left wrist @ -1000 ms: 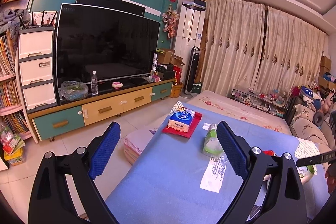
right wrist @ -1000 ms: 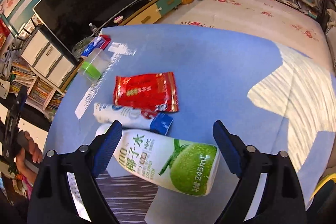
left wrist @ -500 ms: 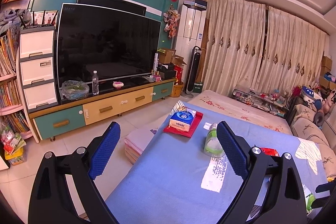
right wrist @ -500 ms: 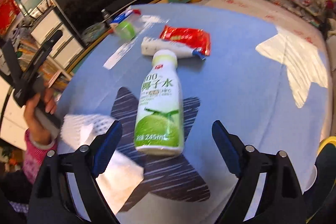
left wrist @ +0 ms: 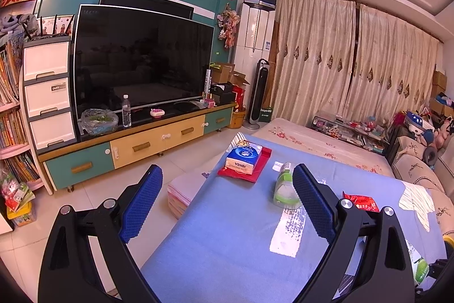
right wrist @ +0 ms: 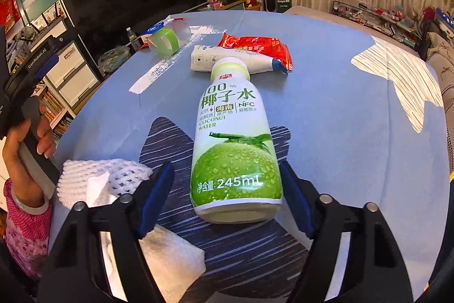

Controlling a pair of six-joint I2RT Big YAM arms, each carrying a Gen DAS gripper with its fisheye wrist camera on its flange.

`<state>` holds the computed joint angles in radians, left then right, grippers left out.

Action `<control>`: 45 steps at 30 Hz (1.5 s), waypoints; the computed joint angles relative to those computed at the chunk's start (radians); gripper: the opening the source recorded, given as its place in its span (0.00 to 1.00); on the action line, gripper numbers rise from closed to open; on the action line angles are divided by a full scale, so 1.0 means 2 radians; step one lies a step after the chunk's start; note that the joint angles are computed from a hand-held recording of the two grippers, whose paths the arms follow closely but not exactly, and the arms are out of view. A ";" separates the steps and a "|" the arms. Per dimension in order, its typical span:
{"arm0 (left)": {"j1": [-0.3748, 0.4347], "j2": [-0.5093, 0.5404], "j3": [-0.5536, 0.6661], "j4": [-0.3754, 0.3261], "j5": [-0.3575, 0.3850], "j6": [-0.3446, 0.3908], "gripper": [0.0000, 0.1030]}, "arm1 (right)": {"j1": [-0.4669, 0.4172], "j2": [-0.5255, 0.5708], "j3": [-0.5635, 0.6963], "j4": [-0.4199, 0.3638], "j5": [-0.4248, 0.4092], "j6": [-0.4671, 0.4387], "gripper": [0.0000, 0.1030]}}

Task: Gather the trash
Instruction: 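Grasp the green coconut water bottle with the right gripper and lift, then carry the coconut water bottle over the bin and open the right gripper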

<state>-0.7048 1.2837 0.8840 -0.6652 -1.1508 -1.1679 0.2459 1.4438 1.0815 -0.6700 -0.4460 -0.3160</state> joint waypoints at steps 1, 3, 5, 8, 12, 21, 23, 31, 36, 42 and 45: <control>0.000 0.000 0.000 -0.001 -0.001 0.000 0.89 | -0.001 -0.001 -0.001 0.005 -0.001 0.002 0.51; 0.000 0.000 0.000 0.000 0.000 0.001 0.89 | -0.006 -0.013 -0.010 0.022 -0.007 0.012 0.50; 0.000 0.000 0.000 0.000 0.002 0.001 0.89 | -0.014 -0.028 -0.020 0.034 -0.020 0.023 0.49; -0.001 -0.001 0.000 0.000 0.002 0.001 0.89 | -0.032 -0.057 -0.032 0.045 -0.048 0.038 0.48; -0.001 0.000 0.000 0.003 0.003 0.005 0.89 | -0.064 -0.091 -0.038 0.035 -0.090 0.044 0.48; -0.002 0.004 0.003 0.002 0.002 0.008 0.89 | -0.110 -0.137 -0.049 0.026 -0.107 0.048 0.48; -0.002 0.004 0.003 0.002 0.003 0.009 0.89 | -0.123 -0.141 -0.051 0.023 -0.108 0.050 0.48; -0.004 0.006 0.004 0.001 0.002 0.012 0.89 | -0.194 -0.146 -0.048 0.040 -0.121 0.070 0.47; -0.003 0.008 0.006 -0.002 0.005 0.012 0.89 | -0.255 -0.127 -0.032 0.077 -0.095 0.101 0.48; -0.002 0.018 0.014 -0.009 0.009 0.017 0.89 | -0.301 -0.069 -0.009 0.136 0.000 0.130 0.48; 0.000 0.024 0.018 -0.011 0.014 0.021 0.89 | -0.308 -0.024 0.007 0.152 0.049 0.130 0.48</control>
